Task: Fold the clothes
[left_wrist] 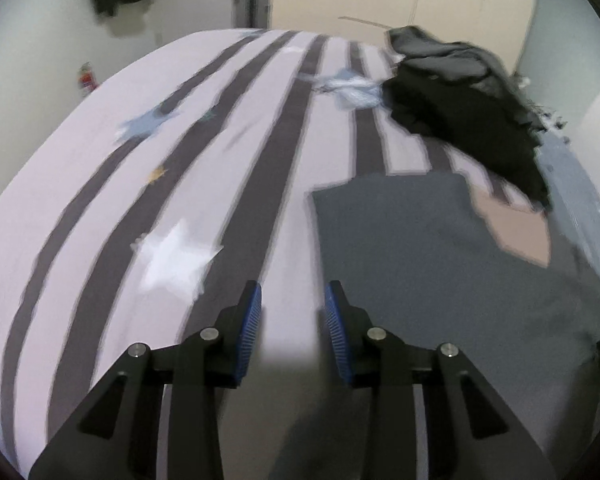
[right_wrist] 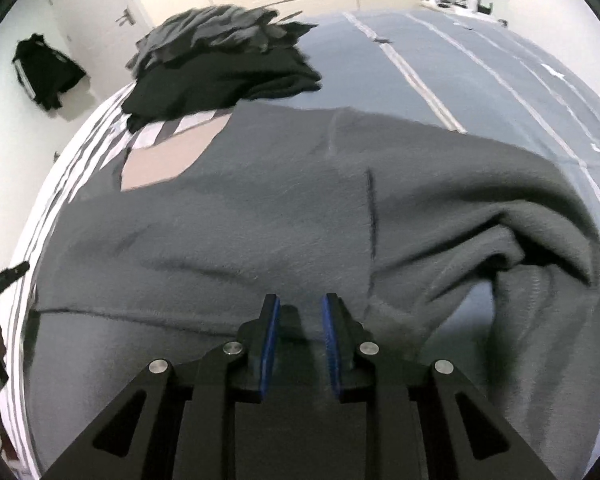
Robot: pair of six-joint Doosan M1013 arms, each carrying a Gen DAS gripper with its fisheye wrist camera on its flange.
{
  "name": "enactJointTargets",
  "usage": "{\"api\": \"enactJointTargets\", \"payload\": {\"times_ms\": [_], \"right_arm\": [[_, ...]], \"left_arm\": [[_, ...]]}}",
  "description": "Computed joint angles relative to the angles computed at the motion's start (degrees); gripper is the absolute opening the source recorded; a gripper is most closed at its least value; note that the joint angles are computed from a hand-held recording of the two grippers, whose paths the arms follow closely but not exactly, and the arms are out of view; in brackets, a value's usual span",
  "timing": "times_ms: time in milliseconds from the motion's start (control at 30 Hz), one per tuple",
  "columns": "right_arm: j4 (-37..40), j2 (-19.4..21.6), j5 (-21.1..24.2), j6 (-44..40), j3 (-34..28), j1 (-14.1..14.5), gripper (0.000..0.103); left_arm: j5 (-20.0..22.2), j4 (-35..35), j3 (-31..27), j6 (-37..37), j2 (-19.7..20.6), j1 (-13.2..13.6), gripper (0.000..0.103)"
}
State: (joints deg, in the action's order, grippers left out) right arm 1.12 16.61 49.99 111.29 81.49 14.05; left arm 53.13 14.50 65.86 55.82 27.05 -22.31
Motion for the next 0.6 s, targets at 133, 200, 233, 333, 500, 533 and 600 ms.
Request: {"api": "enactJointTargets", "payload": {"times_ms": [133, 200, 233, 333, 500, 533, 600], "right_arm": [[-1.0, 0.0, -1.8, 1.0, -0.2, 0.2, 0.026], [-0.8, 0.2, -2.5, 0.4, -0.4, 0.5, 0.026], [-0.7, 0.4, -2.7, 0.0, -0.5, 0.5, 0.026], [-1.9, 0.9, -1.8, -0.9, -0.4, 0.9, 0.027], [-2.6, 0.0, -1.7, -1.2, 1.6, 0.6, 0.027], [-2.9, -0.4, -1.5, -1.1, 1.9, 0.4, 0.026], [-3.8, -0.8, -1.3, -0.1, 2.0, 0.2, 0.026]], "left_arm": [[1.4, -2.6, -8.4, 6.2, 6.1, 0.0, 0.03], [4.1, -2.1, -10.9, 8.3, 8.1, -0.1, 0.03], [5.5, -1.8, -12.1, 9.3, 9.1, -0.1, 0.03], [7.8, 0.5, -13.3, 8.1, 10.6, 0.4, 0.031], [8.7, 1.2, -13.0, 4.4, 10.2, 1.2, 0.031], [8.9, 2.5, -12.8, 4.8, 9.9, 0.8, 0.031], [6.5, 2.2, -11.3, 5.8, 8.5, 0.3, 0.031]]}}
